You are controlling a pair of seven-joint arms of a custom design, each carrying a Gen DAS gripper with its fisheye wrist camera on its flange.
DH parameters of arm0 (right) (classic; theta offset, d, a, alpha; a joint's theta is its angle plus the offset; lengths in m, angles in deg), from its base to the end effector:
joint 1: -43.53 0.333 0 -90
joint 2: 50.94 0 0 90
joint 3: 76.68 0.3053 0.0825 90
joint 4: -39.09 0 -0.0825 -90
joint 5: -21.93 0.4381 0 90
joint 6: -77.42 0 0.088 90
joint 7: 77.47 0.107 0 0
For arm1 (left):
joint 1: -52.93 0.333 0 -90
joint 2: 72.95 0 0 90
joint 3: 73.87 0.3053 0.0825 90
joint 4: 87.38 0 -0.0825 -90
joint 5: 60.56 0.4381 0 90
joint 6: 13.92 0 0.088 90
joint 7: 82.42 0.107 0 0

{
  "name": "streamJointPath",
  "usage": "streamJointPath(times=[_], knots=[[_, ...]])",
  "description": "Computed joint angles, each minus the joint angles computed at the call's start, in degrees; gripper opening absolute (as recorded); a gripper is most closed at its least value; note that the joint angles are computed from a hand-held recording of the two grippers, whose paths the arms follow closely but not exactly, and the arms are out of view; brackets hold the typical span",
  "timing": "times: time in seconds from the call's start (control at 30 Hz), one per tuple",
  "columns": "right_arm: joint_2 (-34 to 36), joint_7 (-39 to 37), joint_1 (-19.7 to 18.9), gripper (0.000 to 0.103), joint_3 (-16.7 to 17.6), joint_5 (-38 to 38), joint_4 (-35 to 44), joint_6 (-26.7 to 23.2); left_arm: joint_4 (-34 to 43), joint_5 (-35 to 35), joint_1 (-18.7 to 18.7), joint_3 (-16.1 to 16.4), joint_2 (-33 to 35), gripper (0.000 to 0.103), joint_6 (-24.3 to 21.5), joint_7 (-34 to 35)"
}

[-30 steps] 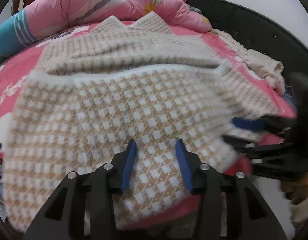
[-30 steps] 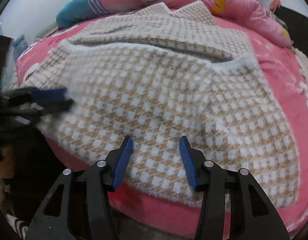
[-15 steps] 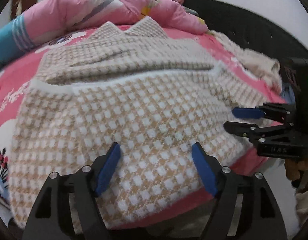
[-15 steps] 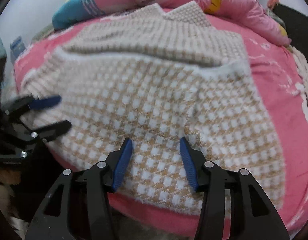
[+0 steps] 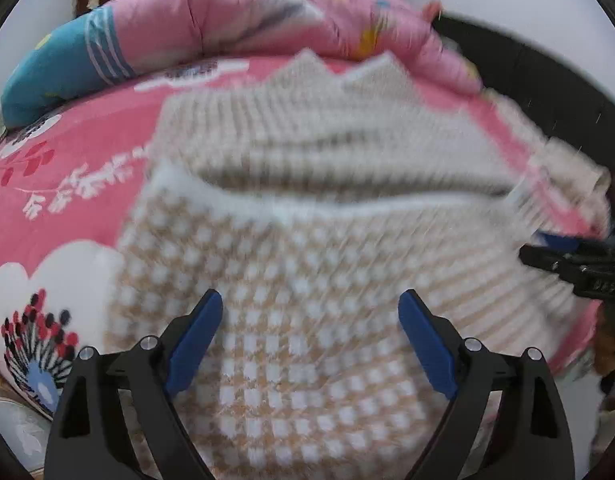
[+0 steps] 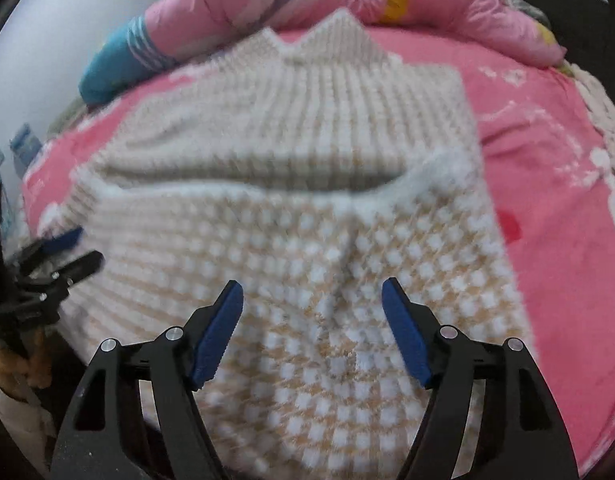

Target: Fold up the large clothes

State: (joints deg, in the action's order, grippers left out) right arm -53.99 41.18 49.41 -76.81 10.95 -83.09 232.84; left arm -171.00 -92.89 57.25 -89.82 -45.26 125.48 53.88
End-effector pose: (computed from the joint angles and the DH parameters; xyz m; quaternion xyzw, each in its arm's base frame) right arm 0.6191 0.0691 0.4663 -0.5813 0.7495 -0.2019 0.2440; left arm 0.7702 -0.1215 0.4419 -0.4325 0.8232 -0.3601 0.0756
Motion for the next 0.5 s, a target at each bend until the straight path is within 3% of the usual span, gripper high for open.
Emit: streamJointPath(times=[0.07,0.13,0.17,0.2,0.23,0.33,0.43,0.5], knots=[[-0.2,1.5,-0.2,0.071,0.1,-1.4,0.3,1.5,1.7,-2.0,0.4,-0.1,1.0,0.097,0.9,-0.6],[2.2,5.1,-0.5,0.072,0.2,-5.2,2.5,0.5,5.7,3.9,-2.6,3.3,4.0,0.097,0.6,-7.8],[4.0,7.0,-0.5,0.074,0.0,-7.1,4.0,-1.0,9.6,8.1,-3.7,4.7,6.8,0.097,-2.0,-12.5],[7.0,8.3,-0.4,0.075,-0.5,-8.6,6.2,-3.9,12.0,9.3,-3.2,4.1,9.2,0.097,-3.5,-14.1],[9.0,7.0,-0.5,0.075,-0.8,-6.3,7.6,-3.5,12.4,10.4,-2.8,2.8,9.8,0.097,-2.7,-14.4],[8.7,8.4,0.6,0.076,-1.7,-6.3,8.5,-3.6,7.7,15.0,-4.5,3.8,6.8,0.098,1.6,-14.1],[5.2,5.1,0.6,0.078,-1.1,-1.0,5.2,0.9,6.1,16.1,-3.9,3.4,5.7,0.098,1.9,-15.9],[4.5,6.3,1.2,0.082,-0.7,-2.9,4.7,1.6,4.7,17.0,-3.9,3.5,4.7,0.098,2.6,-16.9]])
